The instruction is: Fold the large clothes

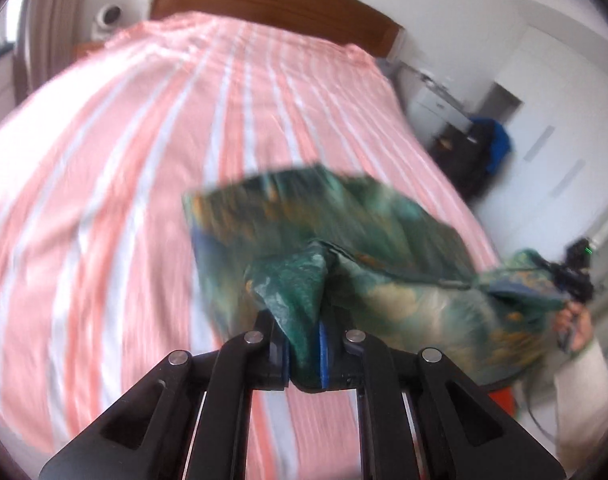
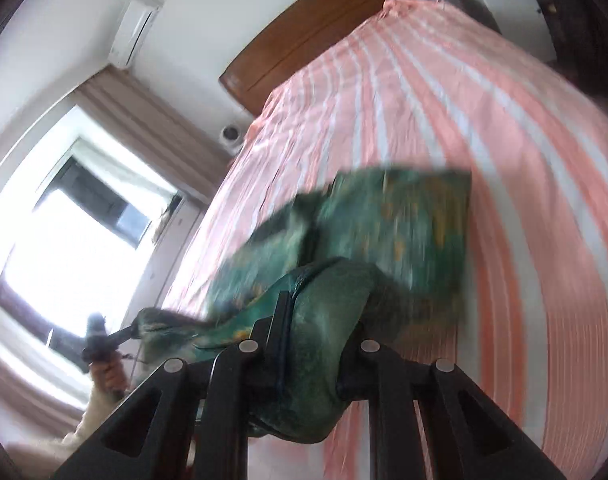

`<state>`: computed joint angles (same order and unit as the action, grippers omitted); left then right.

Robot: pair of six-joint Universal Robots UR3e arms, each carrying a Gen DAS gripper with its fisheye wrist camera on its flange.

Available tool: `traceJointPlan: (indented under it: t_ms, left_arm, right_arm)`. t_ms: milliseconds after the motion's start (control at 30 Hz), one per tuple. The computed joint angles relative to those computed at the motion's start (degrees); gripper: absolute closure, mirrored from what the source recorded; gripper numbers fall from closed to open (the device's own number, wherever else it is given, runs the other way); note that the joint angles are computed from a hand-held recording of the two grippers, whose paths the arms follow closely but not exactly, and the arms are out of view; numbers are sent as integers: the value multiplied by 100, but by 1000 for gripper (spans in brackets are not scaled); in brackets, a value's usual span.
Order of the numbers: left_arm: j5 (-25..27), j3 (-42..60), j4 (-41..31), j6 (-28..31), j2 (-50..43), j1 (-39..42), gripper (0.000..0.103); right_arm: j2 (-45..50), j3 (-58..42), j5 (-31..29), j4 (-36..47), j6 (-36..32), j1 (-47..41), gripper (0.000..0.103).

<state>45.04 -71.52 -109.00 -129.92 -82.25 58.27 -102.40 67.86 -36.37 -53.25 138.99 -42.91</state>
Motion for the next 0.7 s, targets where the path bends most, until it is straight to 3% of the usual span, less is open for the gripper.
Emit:
traceJointPlan:
  t_ms: [67,100,167,200,233,300,367,467,567,633,667,700]
  left_arm:
    - [480,117,1923,-1526,-828,-1007,84]
    - [829,483,2429,-2056,-1411,-1508,70]
    - [1481,1584,2627,-2743,-2578,-2248,49]
    - [1701,2093,2564,-3036,-3075,-2422,45]
    - [1826,2422,2414,-3116,-3332,-2451,41]
    - [1775,2361,2454,-3093,-3304,-2270,20]
    - [1414,1532,2921,-2908,-2859,-1978,6]
    - [1561,928,3487,-2664,-2766,-2022,5]
    - [2474,970,3956,-2912,-3247,-2578,6]
    - [2769,1301,3791,-3097,-3644,-2852,24]
    - [2749,1320,3760,-3163,-3751,-2914,60]
    - [2723,1266,3766,-3252,-3756,-2951,93]
  right_arm:
    - [944,131,-144,-2400,1742,852,86]
    - [1168,344,-392,-3542,2547,1161,84]
    - [2015,264,-869,-5035,3668,1634,75]
    - [2562,1,-1145,-5406,4192,1880,63]
    - [2915,-175,-1337,-5627,4548,2021,44]
    - [3118,-102,-1622,-6075,4900,2117,11]
    - [3012,214,-1421,-6368,4838,1976,10]
    - [2993,-34,-1676,-6122,4058,1984,5]
    - [3604,-1146,-2829,-5473,3256,2596,5]
    - [4047,-1590,-3371,-5351,3107,2974,5]
    - [4221,-1663,-3608,-5475,3063,3180,6]
    - [4413,-1764,-3818,-5562,2991,3383,20]
